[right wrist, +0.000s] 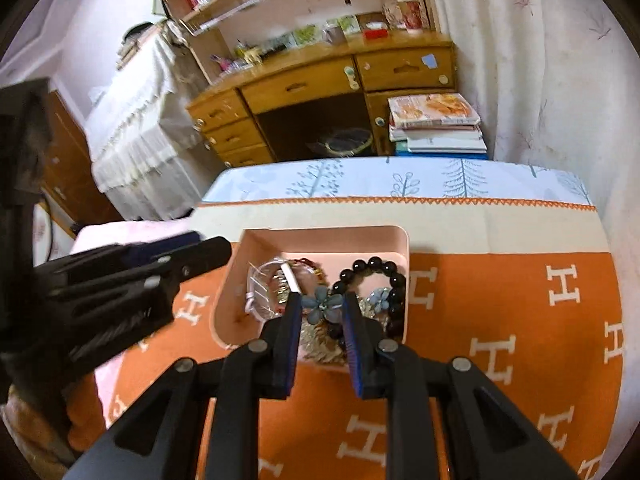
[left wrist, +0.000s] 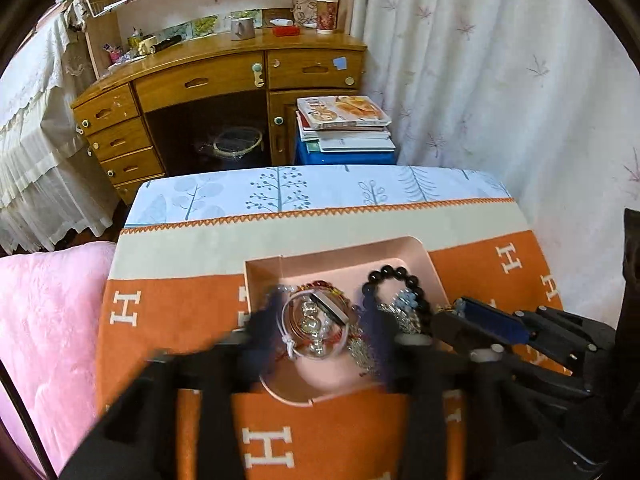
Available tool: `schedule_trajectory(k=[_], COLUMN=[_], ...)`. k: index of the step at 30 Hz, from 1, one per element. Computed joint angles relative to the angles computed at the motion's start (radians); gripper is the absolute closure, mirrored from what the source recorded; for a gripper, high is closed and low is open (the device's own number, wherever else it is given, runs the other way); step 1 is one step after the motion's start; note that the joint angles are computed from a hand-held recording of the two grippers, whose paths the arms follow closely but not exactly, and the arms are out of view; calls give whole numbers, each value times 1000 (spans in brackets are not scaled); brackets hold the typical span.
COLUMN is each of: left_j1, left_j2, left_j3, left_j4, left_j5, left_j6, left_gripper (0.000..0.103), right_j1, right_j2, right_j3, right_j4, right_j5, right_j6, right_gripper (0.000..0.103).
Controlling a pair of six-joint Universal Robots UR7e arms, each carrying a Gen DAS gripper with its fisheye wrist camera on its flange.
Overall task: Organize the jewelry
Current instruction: 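Carry the flower earring and pearl pin into the pink box and open both grippers, then grasp the pink stone ring with the left gripper while the right gripper grasps the last blue flower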
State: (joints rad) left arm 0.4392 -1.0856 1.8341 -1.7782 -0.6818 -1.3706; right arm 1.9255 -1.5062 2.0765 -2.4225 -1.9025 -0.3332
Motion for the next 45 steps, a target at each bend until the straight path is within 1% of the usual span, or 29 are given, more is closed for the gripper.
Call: schedule_trajectory(k=[1, 3, 8, 10, 12, 13, 15, 20, 22, 26, 29, 32, 33, 35, 38, 41, 42, 43, 44, 45], left_j1=[-2, -12, -45, -66, -91, -104, -121, -166, -178, -197, -197, -182, -181, -177, -165, -156, -154, -151, -147, -144], left_j2=[-2, -5, -3, 8, 19, 25, 32, 54, 62, 87, 121, 181, 198, 244, 302, 343, 359, 374, 384, 393], left_j3=[4, 16, 31, 32, 43, 49, 59, 87, 96, 123, 137, 131, 127, 105, 77, 52, 41, 30, 21, 12], left_j4=[10, 25, 72, 103, 111, 106, 93, 70, 61, 1, -91, -220, -250, -290, -371, -438, -455, -468, -479, -490], left_j5=[16, 40, 20, 13, 4, -6, -19, -22, -23, -41, -55, -68, -63, -46, -39, -41, -37, -35, -36, -39], left_j6=[-16, -32, -57, -70, -75, -76, -82, -124, -142, -151, -105, -4, 26, 94, 203, 294, 323, 349, 370, 390], left_gripper=[24, 24, 23, 23, 23, 22, 20, 18, 18, 18, 18, 18, 18, 18, 18, 18, 18, 18, 18, 18], right_j1=[1, -2, -20, -34, -52, -65, -90, -163, -187, -254, -304, -346, -366, -381, -389, -417, -426, -433, -437, -440], right_j2=[9, 2, -67, -119, -163, -191, -237, -333, -360, -423, -454, -480, -500, -527, -561, -609, -625, -635, -645, -653], right_j3=[0, 8, 26, 35, 45, 54, 67, 107, 123, 171, 190, 201, 205, 215, 245, 271, 278, 284, 292, 302], right_j4=[-4, -8, 40, 77, 101, 111, 125, 142, 145, 137, 121, 116, 118, 117, 86, 78, 77, 69, 54, 27], right_j5=[-13, -22, -25, -34, -41, -49, -64, -81, -81, -66, -50, -32, -1, 14, 5, 37, 49, 55, 58, 55], right_j6=[-2, -18, -62, -91, -114, -126, -140, -175, -184, -235, -275, -304, -328, -359, -413, -494, -516, -533, -551, -571], right_gripper=[82, 82, 82, 82, 79, 77, 77, 77, 77, 77, 77, 77, 77, 77, 77, 76, 75, 72, 68, 66])
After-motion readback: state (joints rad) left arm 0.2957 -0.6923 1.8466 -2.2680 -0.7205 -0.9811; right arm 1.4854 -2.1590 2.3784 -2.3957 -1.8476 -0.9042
